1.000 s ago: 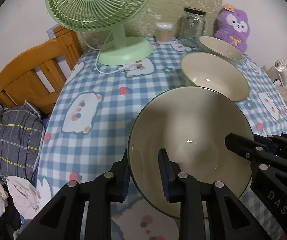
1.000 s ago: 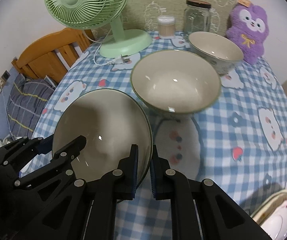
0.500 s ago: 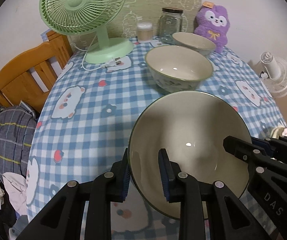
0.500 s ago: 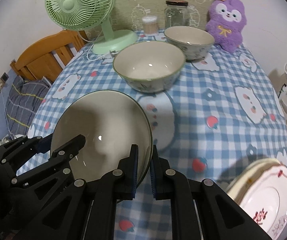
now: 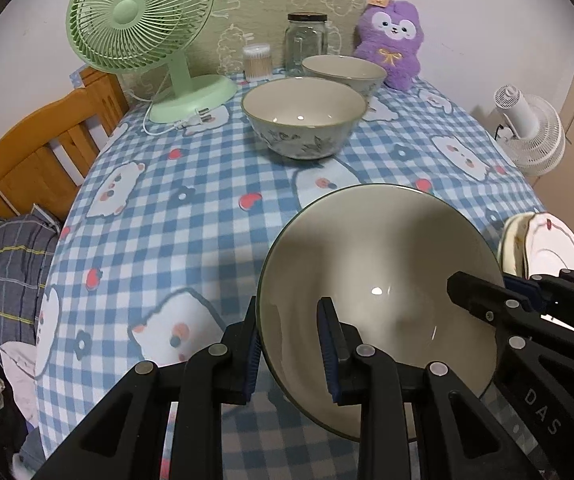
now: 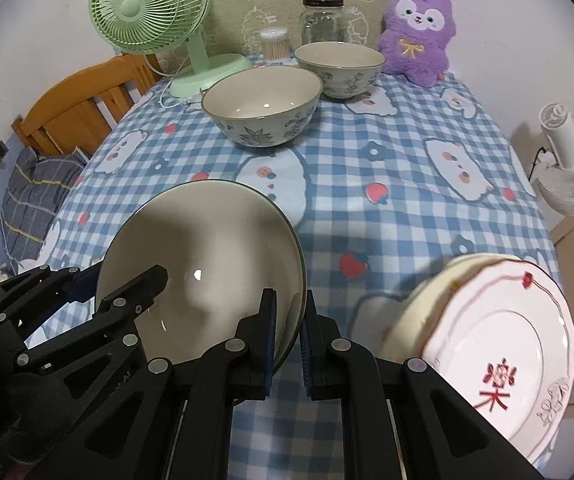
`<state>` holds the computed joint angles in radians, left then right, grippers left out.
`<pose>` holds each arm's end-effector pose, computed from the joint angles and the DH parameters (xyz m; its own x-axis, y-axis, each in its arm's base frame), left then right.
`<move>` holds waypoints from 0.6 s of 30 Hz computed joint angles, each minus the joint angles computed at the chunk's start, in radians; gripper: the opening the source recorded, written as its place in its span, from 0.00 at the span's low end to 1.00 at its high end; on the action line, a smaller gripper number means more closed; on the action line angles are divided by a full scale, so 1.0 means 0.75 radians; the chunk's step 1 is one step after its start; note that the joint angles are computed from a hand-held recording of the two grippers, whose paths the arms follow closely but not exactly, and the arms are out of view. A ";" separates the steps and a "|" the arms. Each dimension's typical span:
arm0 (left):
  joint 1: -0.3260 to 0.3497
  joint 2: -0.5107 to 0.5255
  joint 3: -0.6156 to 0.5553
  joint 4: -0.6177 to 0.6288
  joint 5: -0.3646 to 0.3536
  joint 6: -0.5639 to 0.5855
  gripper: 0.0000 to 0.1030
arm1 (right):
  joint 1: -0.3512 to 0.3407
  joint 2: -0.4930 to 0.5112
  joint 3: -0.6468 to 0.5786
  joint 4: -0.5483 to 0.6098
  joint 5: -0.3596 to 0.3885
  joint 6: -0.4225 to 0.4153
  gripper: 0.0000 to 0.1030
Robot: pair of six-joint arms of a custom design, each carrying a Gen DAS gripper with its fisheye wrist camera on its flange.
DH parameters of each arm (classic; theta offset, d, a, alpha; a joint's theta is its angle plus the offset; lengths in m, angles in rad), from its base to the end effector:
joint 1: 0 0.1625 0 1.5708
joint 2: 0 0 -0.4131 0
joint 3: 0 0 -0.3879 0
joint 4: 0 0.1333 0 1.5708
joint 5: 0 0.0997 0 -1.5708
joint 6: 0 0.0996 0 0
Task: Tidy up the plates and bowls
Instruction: 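Lift the held bowl with both tools and carry it toward the plate stack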
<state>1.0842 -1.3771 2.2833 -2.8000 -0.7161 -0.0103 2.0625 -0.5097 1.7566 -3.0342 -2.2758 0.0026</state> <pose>-0.0187 -0.4811 0.2322 -0.6968 0.0867 -0.7121 0.4363 0.8392 -0.3248 0.3428 -0.4944 -0.0563 -0.7383 -0.2346 0.6323 -0.4592 0.8616 -0.2165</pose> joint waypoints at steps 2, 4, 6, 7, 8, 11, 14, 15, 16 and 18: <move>-0.008 -0.010 0.016 0.007 -0.005 -0.014 0.24 | 0.000 -0.013 0.028 -0.013 -0.001 0.002 0.13; -0.020 -0.022 0.035 0.012 -0.007 -0.030 0.24 | -0.003 -0.027 0.052 -0.024 0.010 0.006 0.13; -0.035 -0.034 0.058 0.010 0.003 -0.042 0.24 | -0.007 -0.040 0.078 -0.036 0.026 0.005 0.13; -0.041 -0.039 0.067 0.011 0.007 -0.047 0.24 | -0.007 -0.045 0.090 -0.043 0.031 0.001 0.13; -0.048 -0.045 0.076 0.010 0.012 -0.051 0.24 | -0.006 -0.047 0.097 -0.046 0.033 -0.001 0.13; -0.065 -0.065 0.103 0.015 0.030 -0.066 0.24 | -0.006 -0.055 0.119 -0.056 0.046 -0.004 0.13; -0.073 -0.078 0.123 0.014 0.040 -0.078 0.24 | -0.004 -0.055 0.134 -0.074 0.052 -0.010 0.13; -0.076 -0.083 0.131 0.009 0.043 -0.079 0.24 | -0.002 -0.056 0.142 -0.085 0.054 -0.014 0.13; -0.078 -0.088 0.137 0.010 0.044 -0.083 0.24 | 0.000 -0.058 0.148 -0.093 0.056 -0.018 0.13; -0.083 -0.104 0.149 0.015 0.043 -0.091 0.24 | 0.002 -0.062 0.159 -0.095 0.068 -0.019 0.13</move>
<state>1.0220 -1.4553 2.3950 -2.7889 -0.6836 -0.0788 2.0637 -0.5563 1.8760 -3.1054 -2.2251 -0.0116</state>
